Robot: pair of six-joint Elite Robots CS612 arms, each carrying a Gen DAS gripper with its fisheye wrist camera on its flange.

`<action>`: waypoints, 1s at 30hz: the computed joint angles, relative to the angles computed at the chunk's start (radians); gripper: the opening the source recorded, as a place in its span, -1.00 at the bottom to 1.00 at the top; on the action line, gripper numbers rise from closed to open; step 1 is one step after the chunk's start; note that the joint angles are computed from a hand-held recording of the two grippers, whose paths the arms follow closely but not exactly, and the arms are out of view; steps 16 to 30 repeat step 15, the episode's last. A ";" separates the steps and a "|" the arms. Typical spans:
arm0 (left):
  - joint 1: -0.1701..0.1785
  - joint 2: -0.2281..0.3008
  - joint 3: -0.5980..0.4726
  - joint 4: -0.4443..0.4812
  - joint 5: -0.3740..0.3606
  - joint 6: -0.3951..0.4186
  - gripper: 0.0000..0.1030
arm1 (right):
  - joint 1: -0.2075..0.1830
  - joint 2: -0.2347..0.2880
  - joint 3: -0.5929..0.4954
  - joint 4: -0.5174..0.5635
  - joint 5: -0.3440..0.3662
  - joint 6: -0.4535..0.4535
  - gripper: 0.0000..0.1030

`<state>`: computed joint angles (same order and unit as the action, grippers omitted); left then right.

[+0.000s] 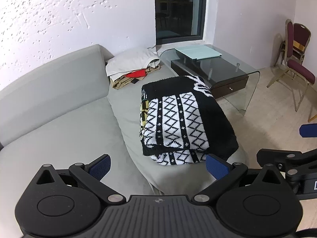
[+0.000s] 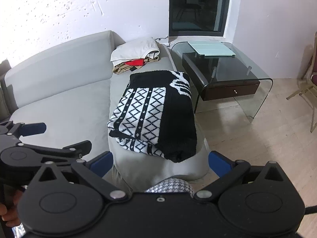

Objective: Fold clothes
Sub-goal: 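Open both grippers and pull them back from the placed bundle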

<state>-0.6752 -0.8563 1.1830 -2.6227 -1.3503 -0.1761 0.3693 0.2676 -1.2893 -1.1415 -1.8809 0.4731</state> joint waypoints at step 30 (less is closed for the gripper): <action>-0.001 0.023 -0.032 0.022 -0.029 -0.002 0.99 | -0.007 0.014 -0.020 0.005 0.003 0.025 1.00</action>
